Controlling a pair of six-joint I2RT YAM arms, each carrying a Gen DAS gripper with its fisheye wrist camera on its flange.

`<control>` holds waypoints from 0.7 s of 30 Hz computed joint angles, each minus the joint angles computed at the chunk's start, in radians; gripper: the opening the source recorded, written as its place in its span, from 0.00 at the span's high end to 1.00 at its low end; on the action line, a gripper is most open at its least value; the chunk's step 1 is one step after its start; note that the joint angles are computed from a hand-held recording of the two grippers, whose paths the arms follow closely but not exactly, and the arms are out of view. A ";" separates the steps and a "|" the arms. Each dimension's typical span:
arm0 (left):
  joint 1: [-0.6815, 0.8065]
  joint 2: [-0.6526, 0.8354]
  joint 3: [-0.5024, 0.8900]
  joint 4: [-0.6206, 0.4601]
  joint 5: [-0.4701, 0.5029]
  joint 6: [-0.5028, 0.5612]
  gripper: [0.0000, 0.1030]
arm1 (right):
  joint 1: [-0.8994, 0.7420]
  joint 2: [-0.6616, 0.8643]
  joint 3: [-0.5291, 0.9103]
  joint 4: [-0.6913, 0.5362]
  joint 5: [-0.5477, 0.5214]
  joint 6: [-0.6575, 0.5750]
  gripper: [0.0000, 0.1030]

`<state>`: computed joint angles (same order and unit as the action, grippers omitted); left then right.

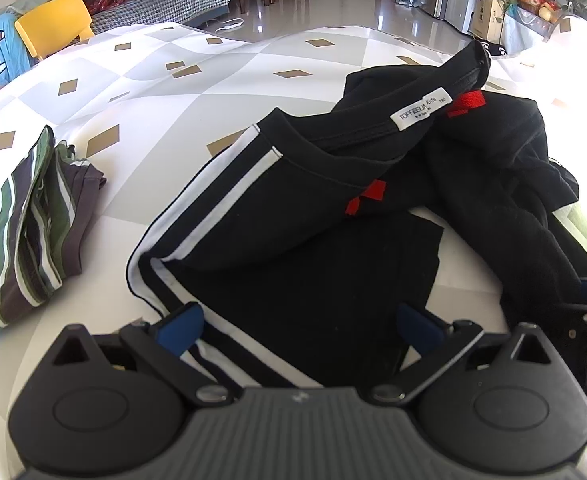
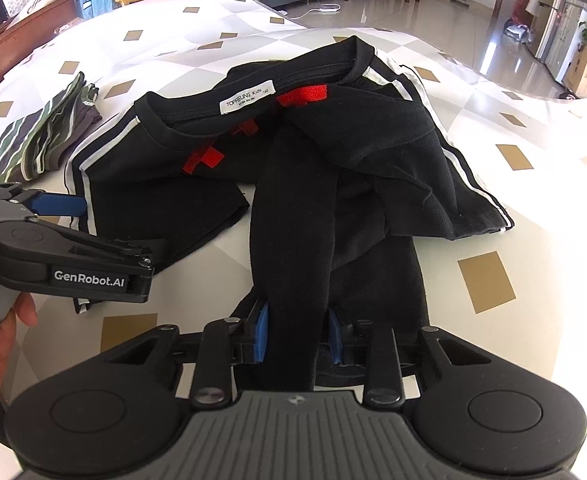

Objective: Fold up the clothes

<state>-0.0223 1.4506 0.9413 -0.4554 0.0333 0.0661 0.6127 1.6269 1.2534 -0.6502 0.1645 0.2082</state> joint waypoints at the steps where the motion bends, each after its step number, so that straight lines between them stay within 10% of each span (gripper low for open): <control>1: 0.000 -0.004 0.000 -0.005 0.001 0.002 0.00 | 0.000 -0.003 0.000 -0.001 0.003 0.002 0.76; 21: 0.035 -0.062 -0.020 -0.065 0.001 0.048 0.00 | -0.029 -0.144 -0.032 -0.001 0.152 0.102 0.82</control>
